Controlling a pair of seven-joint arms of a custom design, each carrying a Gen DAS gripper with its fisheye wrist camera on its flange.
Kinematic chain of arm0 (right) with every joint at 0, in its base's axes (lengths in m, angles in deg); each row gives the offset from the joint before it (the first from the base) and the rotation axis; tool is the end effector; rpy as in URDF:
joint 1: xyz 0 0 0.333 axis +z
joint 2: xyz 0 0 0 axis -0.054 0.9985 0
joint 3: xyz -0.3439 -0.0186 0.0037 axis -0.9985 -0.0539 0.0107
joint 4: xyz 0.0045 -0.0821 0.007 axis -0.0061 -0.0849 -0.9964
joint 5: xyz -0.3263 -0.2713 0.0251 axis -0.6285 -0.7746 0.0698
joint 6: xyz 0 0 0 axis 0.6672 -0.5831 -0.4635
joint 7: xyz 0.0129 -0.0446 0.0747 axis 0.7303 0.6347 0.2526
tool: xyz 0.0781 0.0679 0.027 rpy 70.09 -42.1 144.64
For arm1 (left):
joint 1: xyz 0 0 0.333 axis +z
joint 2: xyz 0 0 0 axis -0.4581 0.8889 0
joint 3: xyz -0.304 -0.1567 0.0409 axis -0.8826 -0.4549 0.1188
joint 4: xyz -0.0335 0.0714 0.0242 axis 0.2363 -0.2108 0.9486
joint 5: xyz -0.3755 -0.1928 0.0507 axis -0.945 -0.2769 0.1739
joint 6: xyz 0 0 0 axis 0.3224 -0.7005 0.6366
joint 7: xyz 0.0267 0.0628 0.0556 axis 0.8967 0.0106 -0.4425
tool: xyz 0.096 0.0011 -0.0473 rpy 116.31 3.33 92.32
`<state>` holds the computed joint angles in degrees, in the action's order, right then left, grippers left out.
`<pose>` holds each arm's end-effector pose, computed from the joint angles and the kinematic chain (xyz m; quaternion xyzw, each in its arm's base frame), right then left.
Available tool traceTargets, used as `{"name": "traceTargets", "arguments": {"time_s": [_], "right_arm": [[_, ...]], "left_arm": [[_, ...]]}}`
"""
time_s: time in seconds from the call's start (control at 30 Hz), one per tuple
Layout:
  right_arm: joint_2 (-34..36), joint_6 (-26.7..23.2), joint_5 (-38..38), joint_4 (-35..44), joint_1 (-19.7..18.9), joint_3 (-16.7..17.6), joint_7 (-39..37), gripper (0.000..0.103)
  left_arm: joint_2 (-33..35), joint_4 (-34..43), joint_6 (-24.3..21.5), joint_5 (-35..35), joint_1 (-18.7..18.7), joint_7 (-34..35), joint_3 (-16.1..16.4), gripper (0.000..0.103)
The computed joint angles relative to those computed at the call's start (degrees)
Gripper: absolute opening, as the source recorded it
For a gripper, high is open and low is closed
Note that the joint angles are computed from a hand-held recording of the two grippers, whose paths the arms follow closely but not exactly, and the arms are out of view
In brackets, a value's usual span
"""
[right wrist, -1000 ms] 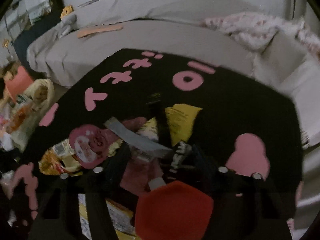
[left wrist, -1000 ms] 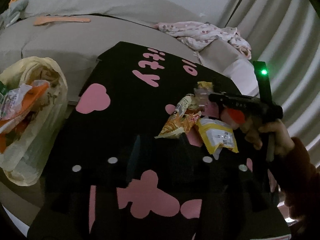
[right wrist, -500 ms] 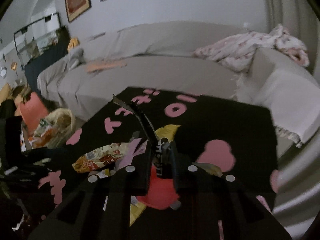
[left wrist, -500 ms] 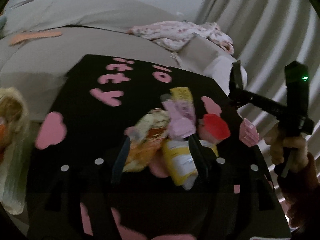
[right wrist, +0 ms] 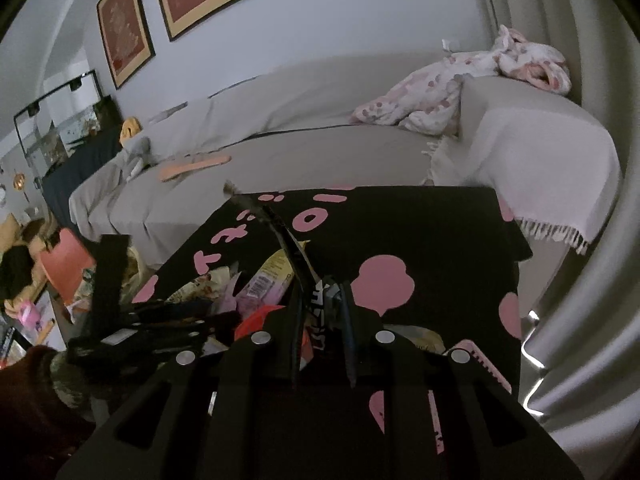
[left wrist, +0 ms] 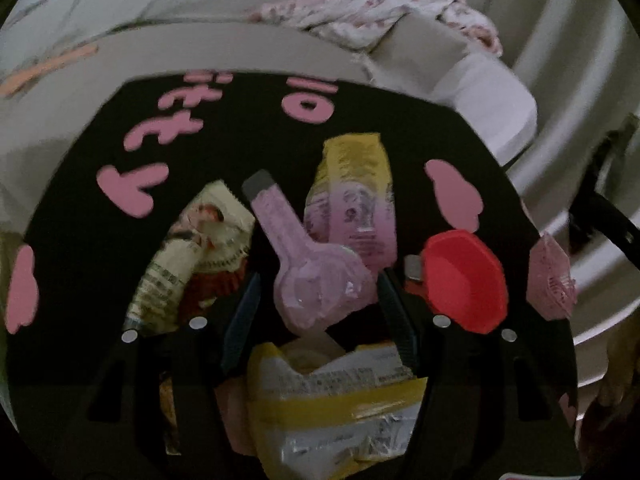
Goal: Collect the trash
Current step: 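Grasp the pink plastic scoop with the left tool, then carry the scoop and stick to the yellow bag and open both tools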
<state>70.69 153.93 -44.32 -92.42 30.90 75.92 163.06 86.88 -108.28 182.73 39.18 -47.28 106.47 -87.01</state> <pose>0.4690 0.1866 0.5383 -0.6890 0.5683 -0.1644 0.4186 0.5226 -0.3573 0.4813 -0.6329 0.7037 -0.3112 0.0857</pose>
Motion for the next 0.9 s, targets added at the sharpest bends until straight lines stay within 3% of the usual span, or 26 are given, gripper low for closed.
{"name": "traceTargets", "arguments": {"time_s": [0.03,0.3,0.6,0.77,0.9], "right_arm": [[-0.3,0.2,0.2,-0.3,0.1,-0.1,0.0,0.018],[-2.7,1.0,-1.2,-2.0,0.7,0.0,1.0,0.018],[-7.0,0.3,-7.9,-3.1,-0.5,4.8,5.4,0.018],[-8.2,-0.4,-9.9,-2.6,2.9,5.0,5.5,0.018],[-8.3,0.1,-9.6,-1.7,8.2,3.8,3.8,0.018]], "left_arm": [[-0.3,-0.3,0.4,1.2,-0.1,-1.4,0.3,0.049],[-5.3,-3.9,1.2,-1.6,0.6,1.0,-1.0,0.049],[-20.5,-15.4,5.3,-11.6,0.6,8.9,-2.8,0.049],[-30.8,-22.1,5.5,-11.5,3.3,8.7,-5.6,0.049],[-39.7,-26.6,3.5,-10.3,6.4,7.2,-7.3,0.049]]}}
